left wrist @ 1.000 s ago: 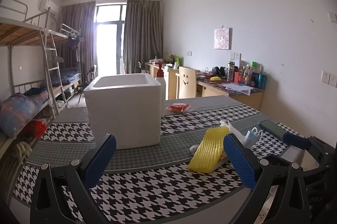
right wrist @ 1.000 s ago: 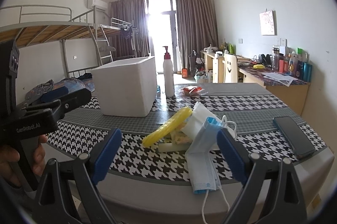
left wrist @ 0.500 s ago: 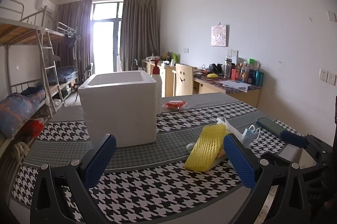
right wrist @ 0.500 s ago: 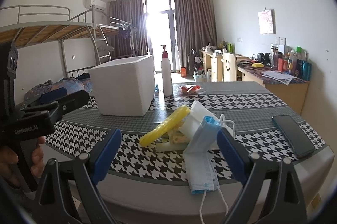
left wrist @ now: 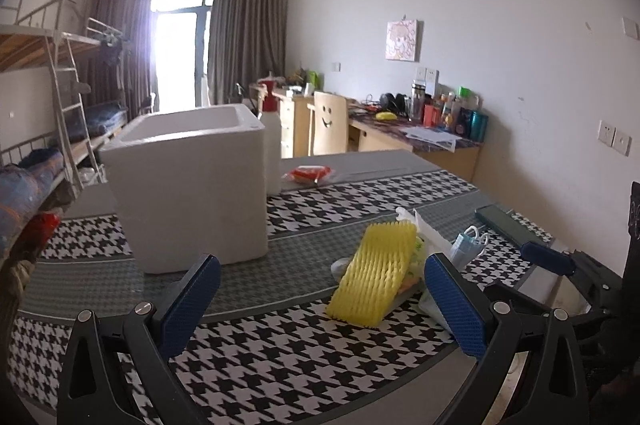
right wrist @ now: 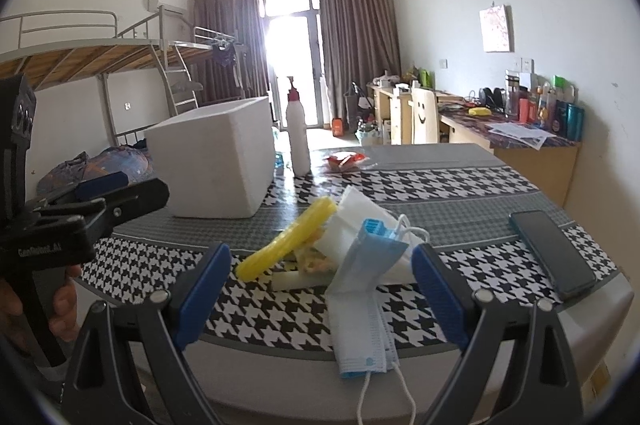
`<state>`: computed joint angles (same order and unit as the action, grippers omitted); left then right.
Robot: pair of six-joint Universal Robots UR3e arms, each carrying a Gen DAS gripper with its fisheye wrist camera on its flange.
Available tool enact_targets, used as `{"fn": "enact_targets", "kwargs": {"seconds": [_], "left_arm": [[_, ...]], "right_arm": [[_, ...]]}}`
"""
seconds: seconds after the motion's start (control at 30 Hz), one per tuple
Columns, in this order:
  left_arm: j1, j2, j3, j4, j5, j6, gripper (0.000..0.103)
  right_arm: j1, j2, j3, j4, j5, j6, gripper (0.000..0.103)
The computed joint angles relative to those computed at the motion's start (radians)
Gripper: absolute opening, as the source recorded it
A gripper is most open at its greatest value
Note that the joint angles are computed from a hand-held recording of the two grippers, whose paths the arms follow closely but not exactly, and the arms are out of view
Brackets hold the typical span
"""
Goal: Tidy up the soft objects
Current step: 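Move both tools toward the yellow foam net and blue face mask, then grasp the yellow foam net with the left tool while the right tool grasps the blue face mask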
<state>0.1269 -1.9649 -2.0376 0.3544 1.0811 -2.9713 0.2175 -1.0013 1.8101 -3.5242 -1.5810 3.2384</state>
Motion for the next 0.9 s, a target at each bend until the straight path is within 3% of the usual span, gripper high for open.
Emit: {"fn": "enact_targets", "kwargs": {"seconds": [0.33,0.5,0.63,0.9], "left_arm": [[-0.054,-0.084,0.097,-0.08,0.022,0.062,0.102],[-0.052,-0.109,0.14,-0.144,-0.008,0.063,0.102],[-0.068,-0.135,0.171,-0.164,0.024,0.075,0.102],[-0.107,-0.197,0.261,-0.263,0.044,0.124,0.102]], "right_arm": [[-0.037,0.005,-0.012,0.084,0.046,0.011,0.094],[-0.028,0.017,-0.029,0.12,0.021,-0.002,0.094],[-0.023,0.018,-0.032,0.135,-0.016,0.01,0.094],[-0.045,0.018,-0.029,0.164,0.01,0.019,0.094]]}}
